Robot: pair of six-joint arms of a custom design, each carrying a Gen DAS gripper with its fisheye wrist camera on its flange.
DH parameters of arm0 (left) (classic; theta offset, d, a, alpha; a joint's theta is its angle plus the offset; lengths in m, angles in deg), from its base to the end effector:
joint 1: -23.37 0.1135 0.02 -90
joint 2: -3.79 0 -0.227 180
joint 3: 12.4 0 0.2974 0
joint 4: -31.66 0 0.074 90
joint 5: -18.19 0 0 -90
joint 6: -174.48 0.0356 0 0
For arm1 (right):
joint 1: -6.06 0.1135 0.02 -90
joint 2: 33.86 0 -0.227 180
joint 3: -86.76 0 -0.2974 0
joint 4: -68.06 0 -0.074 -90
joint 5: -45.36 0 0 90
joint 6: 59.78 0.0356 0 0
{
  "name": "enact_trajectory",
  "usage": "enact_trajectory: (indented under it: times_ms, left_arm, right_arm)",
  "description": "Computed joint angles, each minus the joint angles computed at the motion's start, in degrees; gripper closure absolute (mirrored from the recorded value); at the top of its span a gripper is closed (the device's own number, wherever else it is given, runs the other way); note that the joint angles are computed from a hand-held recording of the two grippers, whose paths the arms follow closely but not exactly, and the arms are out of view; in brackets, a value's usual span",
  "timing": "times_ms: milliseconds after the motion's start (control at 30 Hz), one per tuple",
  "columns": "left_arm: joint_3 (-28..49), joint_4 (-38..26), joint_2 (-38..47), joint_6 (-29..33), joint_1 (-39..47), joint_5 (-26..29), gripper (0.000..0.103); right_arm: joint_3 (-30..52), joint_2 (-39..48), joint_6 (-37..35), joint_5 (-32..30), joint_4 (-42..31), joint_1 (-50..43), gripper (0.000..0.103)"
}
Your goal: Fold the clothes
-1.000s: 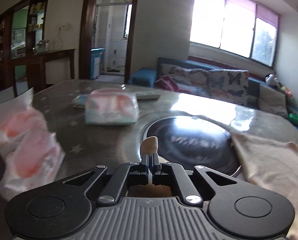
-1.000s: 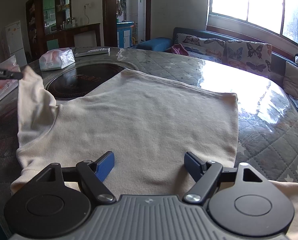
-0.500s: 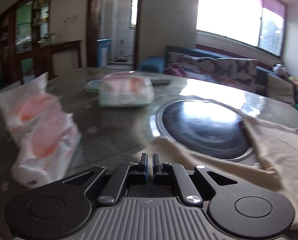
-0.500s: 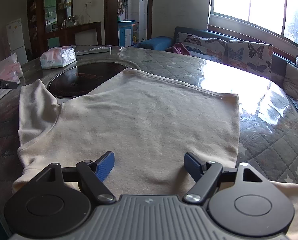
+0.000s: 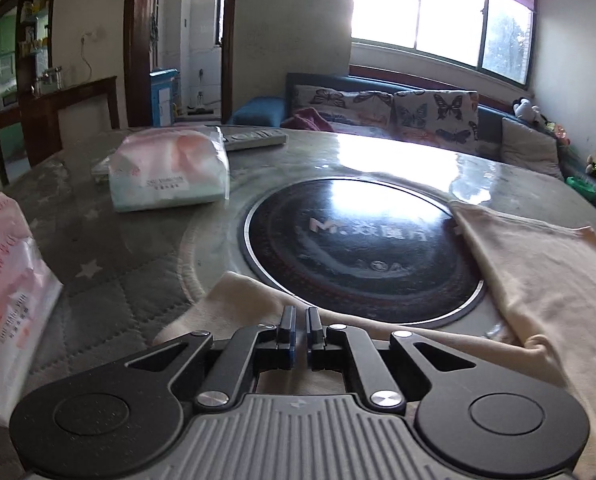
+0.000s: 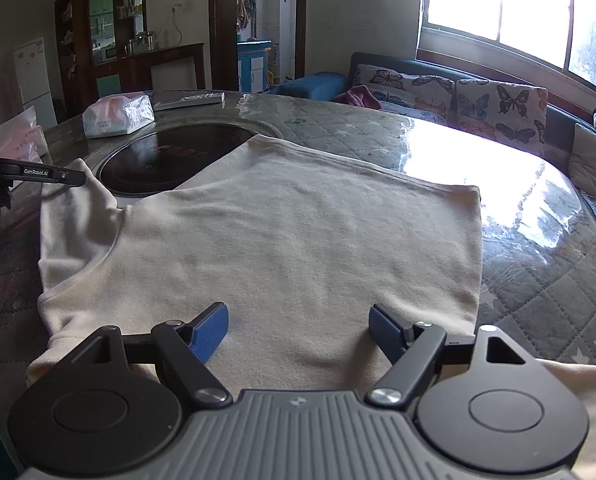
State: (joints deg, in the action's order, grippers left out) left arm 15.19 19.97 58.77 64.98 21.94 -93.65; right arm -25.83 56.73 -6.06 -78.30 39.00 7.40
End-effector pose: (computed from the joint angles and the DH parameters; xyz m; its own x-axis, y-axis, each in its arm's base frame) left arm 0.2371 0.0073 0.0951 -0.5054 -0.2973 -0.8100 -0.4607 0.8868 -0.0381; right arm 0.3586 0.0281 0.1415 -0.4248 -0.5026 -0.7529 -0.7569 0.6535 -0.0091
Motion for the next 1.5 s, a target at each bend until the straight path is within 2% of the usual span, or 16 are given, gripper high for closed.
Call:
enact_trajectory:
  times_ms: [300, 600, 867, 1033, 1100, 1200, 1367, 1500]
  left_arm:
    - [-4.4, -4.1, -9.6, -0.2, 5.1, 0.8, 0.096]
    - [0.3, -9.4, -4.9, 0.5, 1.1, -6.1, 0.094]
    - [1.2, -17.4, -7.7, -1.8, -1.0, -9.9, 0.093]
    - [1.0, -19.9, -13.4, -5.3, -5.5, -8.4, 0.093]
    - [1.0, -18.6, -14.5, -5.7, -7.8, -5.1, 0.093]
    - [1.4, -12.5, -12.6, -5.6, -11.3, 1.9, 0.093]
    - [5.7, 0.2, 1.5, -6.5, -14.8, 10.5, 0.093]
    - [10.0, 4.9, 11.6, -7.0, -15.8, 12.6, 0.093]
  right_arm:
    - [0.3, 0.4, 0.1, -0.2, 0.0, 0.0, 0.023]
    - [-0.1, 0.0, -0.2, -0.4, -0.1, -0.1, 0.02]
    - [-0.7, -0.2, -0.1, -0.9, 0.4, -0.3, 0.019]
    - [-0.9, -0.3, 0.0, -1.0, 0.6, -0.3, 0.019]
    - [-1.1, -0.4, 0.0, -1.0, 0.7, -0.3, 0.019]
    - [-1.3, -0.4, 0.3, -1.0, 1.0, -0.2, 0.018]
    - [-1.5, -0.4, 0.4, -0.9, 1.3, -0.1, 0.018]
    - [-1.6, -0.5, 0.6, -0.9, 1.5, 0.0, 0.018]
